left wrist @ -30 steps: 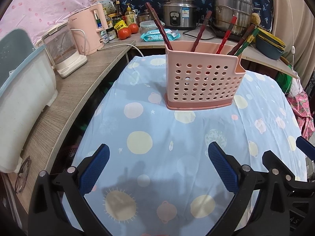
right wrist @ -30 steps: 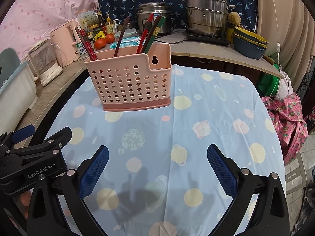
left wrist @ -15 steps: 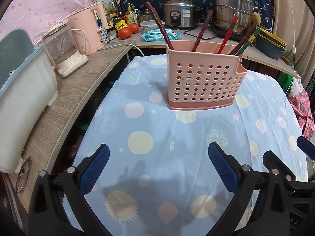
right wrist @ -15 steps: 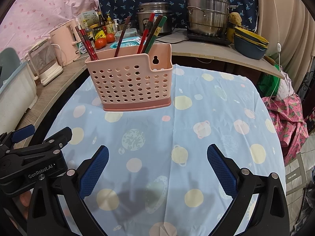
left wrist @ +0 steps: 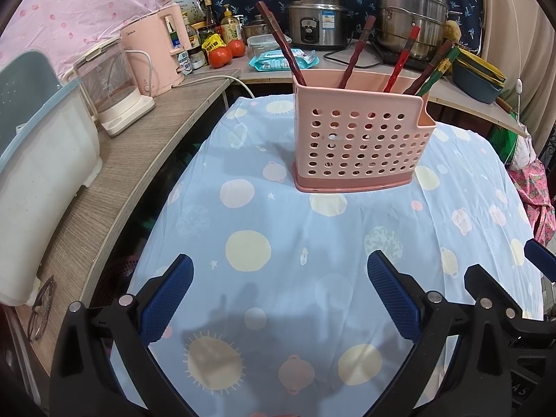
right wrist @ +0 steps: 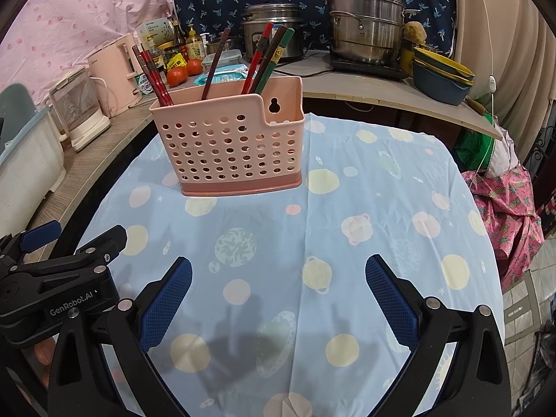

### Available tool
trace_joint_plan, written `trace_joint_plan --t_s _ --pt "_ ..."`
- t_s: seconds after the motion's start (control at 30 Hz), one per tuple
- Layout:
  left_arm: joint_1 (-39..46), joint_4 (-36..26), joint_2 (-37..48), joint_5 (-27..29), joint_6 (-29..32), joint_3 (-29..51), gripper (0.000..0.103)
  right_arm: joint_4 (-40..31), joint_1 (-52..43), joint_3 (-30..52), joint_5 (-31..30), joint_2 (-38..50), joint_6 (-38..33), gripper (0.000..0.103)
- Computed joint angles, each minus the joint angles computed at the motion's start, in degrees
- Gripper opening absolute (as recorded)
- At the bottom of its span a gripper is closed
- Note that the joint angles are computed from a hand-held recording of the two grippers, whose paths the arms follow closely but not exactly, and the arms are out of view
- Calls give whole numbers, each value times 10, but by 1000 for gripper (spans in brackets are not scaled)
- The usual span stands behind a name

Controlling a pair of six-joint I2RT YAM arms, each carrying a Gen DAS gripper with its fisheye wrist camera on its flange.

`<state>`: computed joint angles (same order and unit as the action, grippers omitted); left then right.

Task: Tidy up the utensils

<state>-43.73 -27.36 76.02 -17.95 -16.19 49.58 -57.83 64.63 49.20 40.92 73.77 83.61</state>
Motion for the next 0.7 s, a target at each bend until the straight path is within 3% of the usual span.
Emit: trace_joint_plan --t_s 0.7 --pt "-5 1 2 -2 -4 -2 96 3 -2 -2 -1 0 -1 96"
